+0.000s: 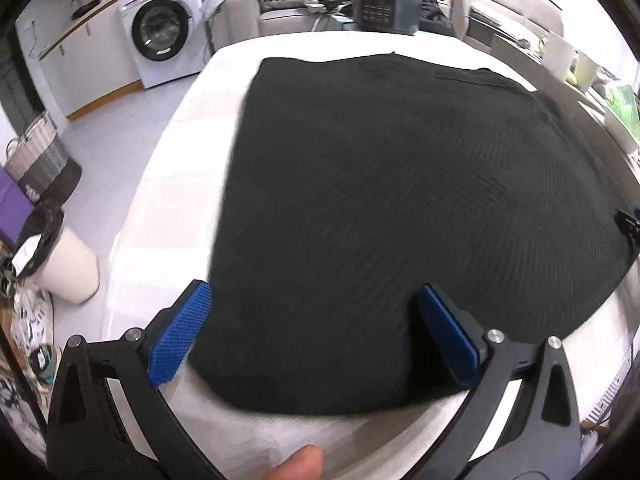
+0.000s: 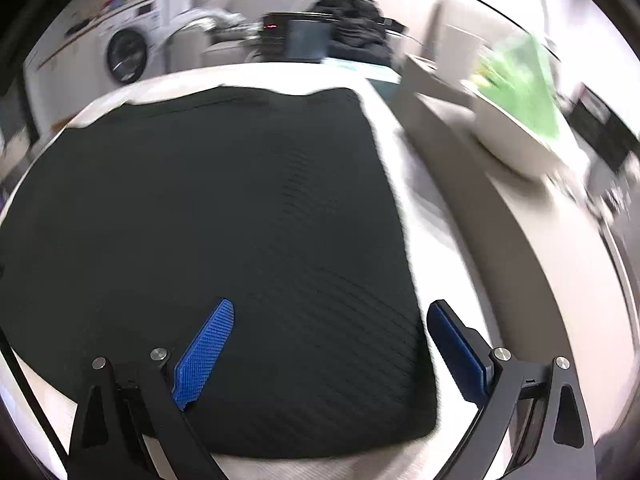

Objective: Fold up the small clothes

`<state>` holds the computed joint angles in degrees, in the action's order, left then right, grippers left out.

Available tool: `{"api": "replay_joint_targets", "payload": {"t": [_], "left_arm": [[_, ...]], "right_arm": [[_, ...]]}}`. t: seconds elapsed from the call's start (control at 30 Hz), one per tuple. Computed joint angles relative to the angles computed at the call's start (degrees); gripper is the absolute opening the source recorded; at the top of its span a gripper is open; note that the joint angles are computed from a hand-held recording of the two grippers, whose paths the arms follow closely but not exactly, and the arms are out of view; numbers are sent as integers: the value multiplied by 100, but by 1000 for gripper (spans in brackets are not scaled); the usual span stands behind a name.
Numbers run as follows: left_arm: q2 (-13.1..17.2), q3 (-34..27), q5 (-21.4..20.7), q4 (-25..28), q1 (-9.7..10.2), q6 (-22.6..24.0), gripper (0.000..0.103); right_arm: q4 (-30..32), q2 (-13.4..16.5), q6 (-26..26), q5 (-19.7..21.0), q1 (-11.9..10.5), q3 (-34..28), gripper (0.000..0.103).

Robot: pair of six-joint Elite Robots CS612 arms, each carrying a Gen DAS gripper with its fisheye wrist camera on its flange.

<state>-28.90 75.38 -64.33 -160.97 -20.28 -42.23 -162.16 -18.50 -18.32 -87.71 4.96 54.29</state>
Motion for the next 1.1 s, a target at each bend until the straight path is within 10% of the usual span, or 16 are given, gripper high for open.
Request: {"api": "replay_joint_targets", "payload": {"t": [0.3, 0.63, 0.83, 1.1], "left_arm": [[-371, 794, 36, -710, -111, -622, 102], [-507, 1157, -166, -603, -112, -1128, 102], [-670, 1641, -1193, -1729, 11, -1578, 74], [-537, 1737, -1683, -2764, 114, -2073, 70]], "right_arm": [[-626, -305, 81, 650, -26, 726, 98], [-628, -261, 83, -83, -90, 631, 98], [-887, -415, 268, 217, -107, 868, 98], [-1161, -466, -332, 492, 45, 1032, 98]]}}
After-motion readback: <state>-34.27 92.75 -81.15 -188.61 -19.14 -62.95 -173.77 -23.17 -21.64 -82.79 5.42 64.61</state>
